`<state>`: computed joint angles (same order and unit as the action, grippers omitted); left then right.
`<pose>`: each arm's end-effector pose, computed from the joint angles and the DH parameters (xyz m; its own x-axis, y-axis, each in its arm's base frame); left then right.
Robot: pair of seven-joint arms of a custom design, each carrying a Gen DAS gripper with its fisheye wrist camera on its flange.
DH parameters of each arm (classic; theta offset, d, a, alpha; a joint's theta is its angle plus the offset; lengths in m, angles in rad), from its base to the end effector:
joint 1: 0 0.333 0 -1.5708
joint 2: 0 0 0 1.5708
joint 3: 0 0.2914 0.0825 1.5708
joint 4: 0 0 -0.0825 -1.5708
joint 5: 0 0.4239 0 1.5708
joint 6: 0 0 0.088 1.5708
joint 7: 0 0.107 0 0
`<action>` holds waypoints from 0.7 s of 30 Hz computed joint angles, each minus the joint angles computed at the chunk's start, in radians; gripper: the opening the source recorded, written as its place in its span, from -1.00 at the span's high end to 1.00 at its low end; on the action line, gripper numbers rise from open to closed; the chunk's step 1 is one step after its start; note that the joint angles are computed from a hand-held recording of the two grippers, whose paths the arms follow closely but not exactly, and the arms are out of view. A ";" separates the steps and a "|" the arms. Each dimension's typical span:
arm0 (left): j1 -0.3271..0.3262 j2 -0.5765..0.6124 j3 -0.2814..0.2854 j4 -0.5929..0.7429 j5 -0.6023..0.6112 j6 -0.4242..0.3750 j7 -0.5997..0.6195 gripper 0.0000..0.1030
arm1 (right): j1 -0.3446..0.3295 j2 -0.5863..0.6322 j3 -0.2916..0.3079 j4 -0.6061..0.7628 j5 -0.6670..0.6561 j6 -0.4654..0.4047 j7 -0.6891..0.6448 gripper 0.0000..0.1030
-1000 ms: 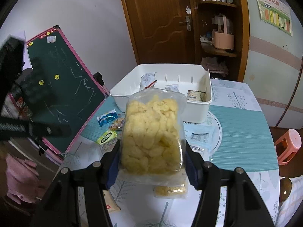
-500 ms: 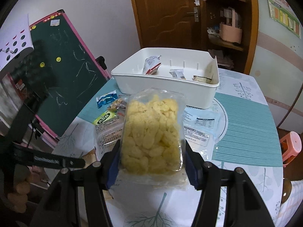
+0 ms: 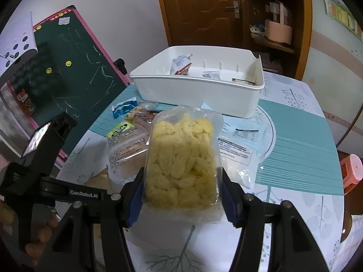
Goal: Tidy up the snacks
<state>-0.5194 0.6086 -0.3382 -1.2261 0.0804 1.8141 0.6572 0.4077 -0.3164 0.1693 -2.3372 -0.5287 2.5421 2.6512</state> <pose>0.5364 -0.5235 0.4032 0.0976 -0.9923 0.0760 -0.9923 -0.0912 0.0833 0.4433 0.2994 0.4723 -0.1014 -0.9905 -0.0925 -0.7775 0.1369 -0.6138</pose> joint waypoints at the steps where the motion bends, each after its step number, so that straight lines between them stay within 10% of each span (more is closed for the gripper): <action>1: -0.004 0.000 0.000 0.001 0.008 -0.003 0.005 -0.34 | 0.000 0.000 -0.002 -0.003 0.003 0.000 0.000 -0.15; 14: 0.033 -0.202 -0.027 -0.165 0.001 0.139 0.134 -0.10 | -0.003 -0.009 -0.003 0.003 0.003 0.002 -0.001 -0.15; 21: -0.062 -0.109 0.009 0.148 0.174 0.128 0.292 -0.11 | -0.027 -0.007 -0.015 0.078 -0.014 0.013 -0.026 -0.15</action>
